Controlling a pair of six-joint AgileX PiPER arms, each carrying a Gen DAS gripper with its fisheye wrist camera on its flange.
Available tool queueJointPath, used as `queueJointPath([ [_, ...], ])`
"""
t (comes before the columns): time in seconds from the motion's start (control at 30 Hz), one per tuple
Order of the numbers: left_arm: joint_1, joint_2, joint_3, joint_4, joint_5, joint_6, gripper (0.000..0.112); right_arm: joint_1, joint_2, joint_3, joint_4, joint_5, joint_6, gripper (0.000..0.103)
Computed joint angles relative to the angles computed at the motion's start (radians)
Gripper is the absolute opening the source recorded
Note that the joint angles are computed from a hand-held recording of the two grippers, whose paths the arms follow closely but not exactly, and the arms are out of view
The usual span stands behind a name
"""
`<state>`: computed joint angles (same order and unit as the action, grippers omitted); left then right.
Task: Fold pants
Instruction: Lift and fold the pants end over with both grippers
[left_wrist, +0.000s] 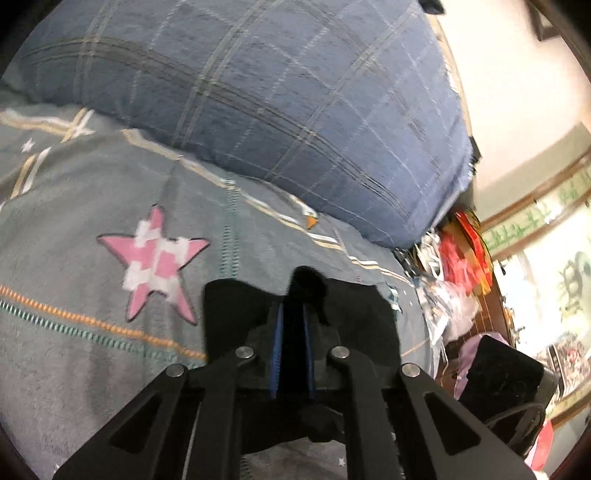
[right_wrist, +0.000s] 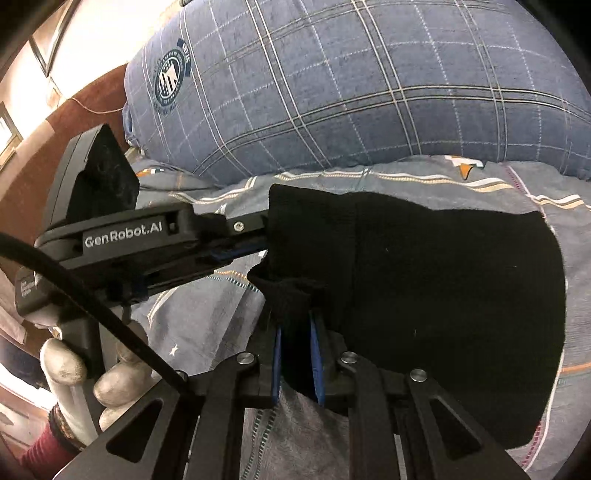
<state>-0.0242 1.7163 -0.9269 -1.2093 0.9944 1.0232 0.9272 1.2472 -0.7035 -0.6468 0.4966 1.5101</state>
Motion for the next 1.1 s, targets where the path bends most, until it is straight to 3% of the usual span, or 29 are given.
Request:
queueJointPath([
  [0.13, 0.057, -0.014, 0.04, -0.004, 0.013, -0.008, 0.013, -0.017, -0.026, 0.022, 0.079, -0.051, -0.092, 0.033],
  [0.2, 0.097, -0.053, 0.073, -0.007, 0.026, -0.003, 0.029, -0.006, -0.05, 0.023, 0.138, -0.052, -0.161, 0.054],
  [0.27, 0.143, -0.086, 0.101, -0.008, 0.052, 0.011, 0.036, 0.02, -0.102, 0.033, 0.196, -0.052, -0.22, 0.057],
  [0.37, 0.173, -0.137, 0.138, 0.009, 0.067, 0.021, 0.037, -0.012, -0.218, 0.08, 0.405, -0.094, -0.414, 0.057],
  [0.43, 0.152, -0.177, 0.167, 0.012, 0.04, 0.032, 0.042, -0.026, -0.302, 0.091, 0.399, -0.042, -0.393, 0.057],
  [0.53, 0.071, -0.204, 0.202, 0.006, -0.024, 0.043, 0.046, -0.069, -0.34, 0.031, 0.294, 0.118, -0.329, 0.058],
  [0.63, -0.049, -0.202, 0.221, -0.011, -0.111, 0.036, 0.048, -0.149, -0.248, -0.093, 0.293, 0.205, -0.438, 0.077],
  [0.73, -0.174, -0.236, 0.25, 0.013, -0.258, 0.0, 0.046, -0.242, -0.064, -0.26, 0.399, 0.257, -0.666, 0.08],
  [0.77, -0.208, -0.269, 0.266, 0.035, -0.308, -0.016, 0.026, -0.269, 0.006, -0.317, 0.432, 0.283, -0.738, 0.08],
  [0.8, -0.219, -0.291, 0.281, 0.045, -0.318, -0.017, 0.017, -0.275, 0.078, -0.381, 0.445, 0.317, -0.787, 0.08],
  [0.93, -0.176, -0.353, 0.357, 0.015, -0.273, 0.013, 0.015, -0.263, 0.256, -0.535, 0.491, 0.408, -0.941, 0.08],
  [1.1, -0.124, -0.317, 0.41, -0.062, -0.207, 0.108, 0.015, -0.188, 0.383, -0.607, 0.366, 0.602, -0.925, 0.076],
])
